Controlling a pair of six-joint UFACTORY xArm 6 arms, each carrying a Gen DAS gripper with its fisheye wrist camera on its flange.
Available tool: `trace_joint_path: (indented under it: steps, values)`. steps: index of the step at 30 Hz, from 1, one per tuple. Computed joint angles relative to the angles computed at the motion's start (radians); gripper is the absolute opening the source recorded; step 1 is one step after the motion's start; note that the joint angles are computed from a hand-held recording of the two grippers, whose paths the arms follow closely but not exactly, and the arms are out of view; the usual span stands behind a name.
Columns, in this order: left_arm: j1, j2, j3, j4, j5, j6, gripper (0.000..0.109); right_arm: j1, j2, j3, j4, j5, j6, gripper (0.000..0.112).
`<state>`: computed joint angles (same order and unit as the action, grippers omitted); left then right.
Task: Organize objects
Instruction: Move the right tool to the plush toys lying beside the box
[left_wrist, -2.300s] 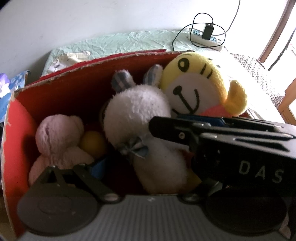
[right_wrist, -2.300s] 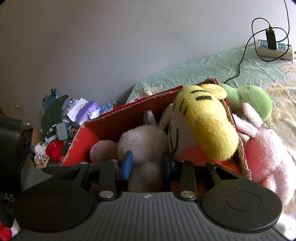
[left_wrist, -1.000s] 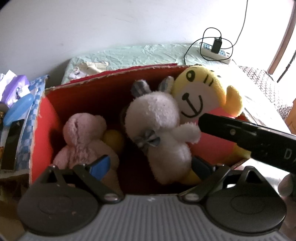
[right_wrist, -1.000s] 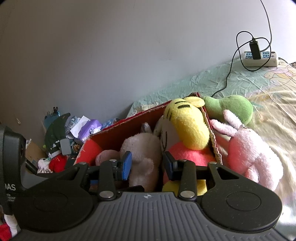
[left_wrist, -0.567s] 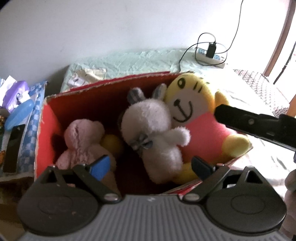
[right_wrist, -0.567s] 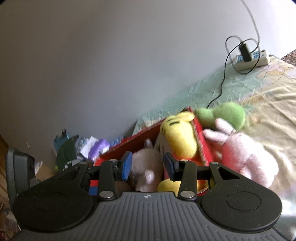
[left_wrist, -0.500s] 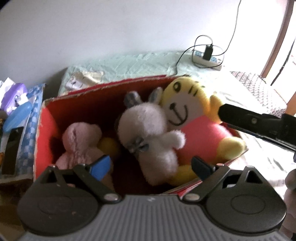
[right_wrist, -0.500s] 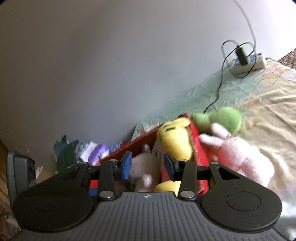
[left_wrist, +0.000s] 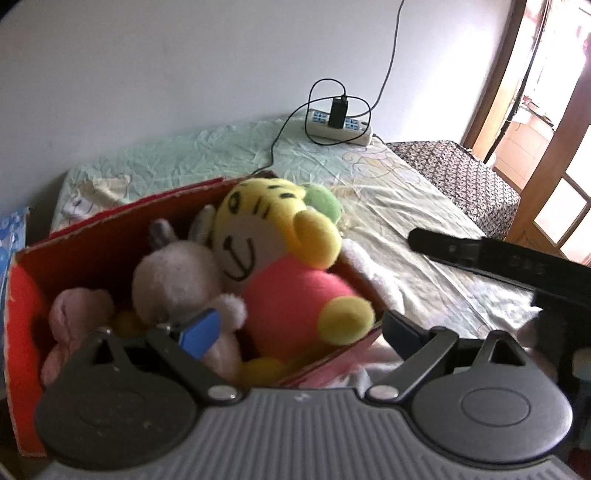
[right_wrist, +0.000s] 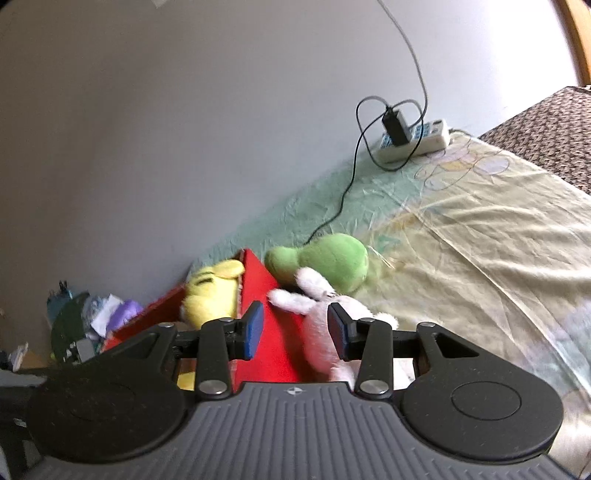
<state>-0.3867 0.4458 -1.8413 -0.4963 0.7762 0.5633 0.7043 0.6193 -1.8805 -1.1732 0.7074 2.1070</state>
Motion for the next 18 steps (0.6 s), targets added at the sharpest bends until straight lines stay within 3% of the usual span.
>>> trace_joint_path:
  steps: [5,12,18]
  values:
    - [-0.014,-0.01,0.011,0.03,-0.023,-0.077,0.095,-0.052,0.019,0.009,0.074,-0.112,-0.167,0.043]
    - [-0.042,-0.031,0.046,0.158,-0.083,-0.295,0.095,-0.107,0.066,-0.008,0.214,-0.218,-0.433,0.043]
    - [-0.078,-0.053,0.085,0.304,-0.13,-0.468,0.095,-0.141,0.072,0.034,0.232,-0.309,-0.535,0.045]
